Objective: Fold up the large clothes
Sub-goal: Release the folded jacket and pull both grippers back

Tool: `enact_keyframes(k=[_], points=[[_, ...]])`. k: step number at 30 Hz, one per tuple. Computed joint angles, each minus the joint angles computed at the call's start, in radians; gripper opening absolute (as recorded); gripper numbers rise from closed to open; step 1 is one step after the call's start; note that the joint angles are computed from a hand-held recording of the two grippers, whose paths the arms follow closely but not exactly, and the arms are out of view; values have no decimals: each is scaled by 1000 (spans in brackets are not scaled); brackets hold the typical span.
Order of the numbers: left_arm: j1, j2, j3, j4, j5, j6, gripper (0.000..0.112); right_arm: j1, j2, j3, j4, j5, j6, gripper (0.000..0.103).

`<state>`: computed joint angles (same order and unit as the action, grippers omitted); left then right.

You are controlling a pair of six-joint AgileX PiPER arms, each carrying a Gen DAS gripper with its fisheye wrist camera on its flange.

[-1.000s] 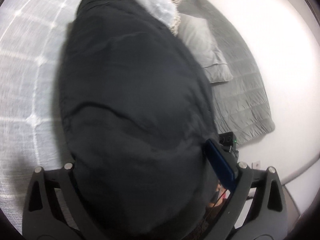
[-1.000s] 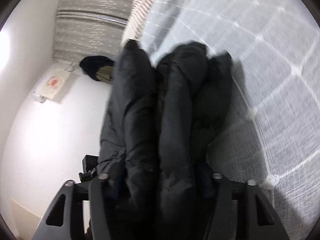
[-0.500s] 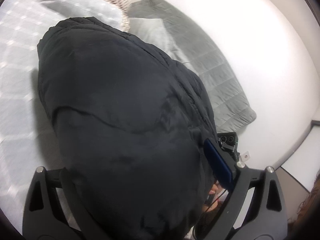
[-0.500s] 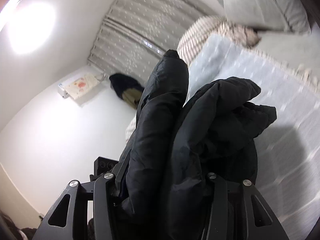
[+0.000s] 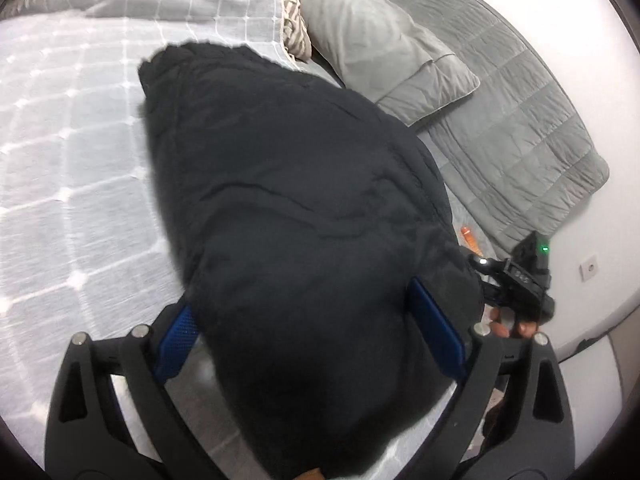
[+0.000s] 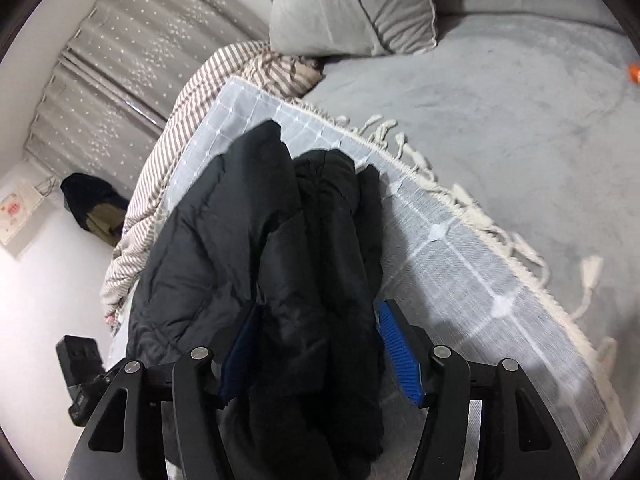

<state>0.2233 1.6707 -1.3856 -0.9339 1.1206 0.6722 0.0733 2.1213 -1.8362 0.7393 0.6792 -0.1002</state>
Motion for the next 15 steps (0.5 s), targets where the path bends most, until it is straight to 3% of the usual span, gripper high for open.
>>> enact_keyframes(k=[4, 10, 15], points=[[10, -124, 33, 87, -32, -41, 98, 24, -146, 140, -88, -65, 54, 64], [-36, -295, 75, 325, -74, -229, 102, 163, -311, 226, -449, -103, 361, 79], [-90, -433, 141, 499, -84, -377, 102, 331, -380, 270, -775, -62, 665, 82]])
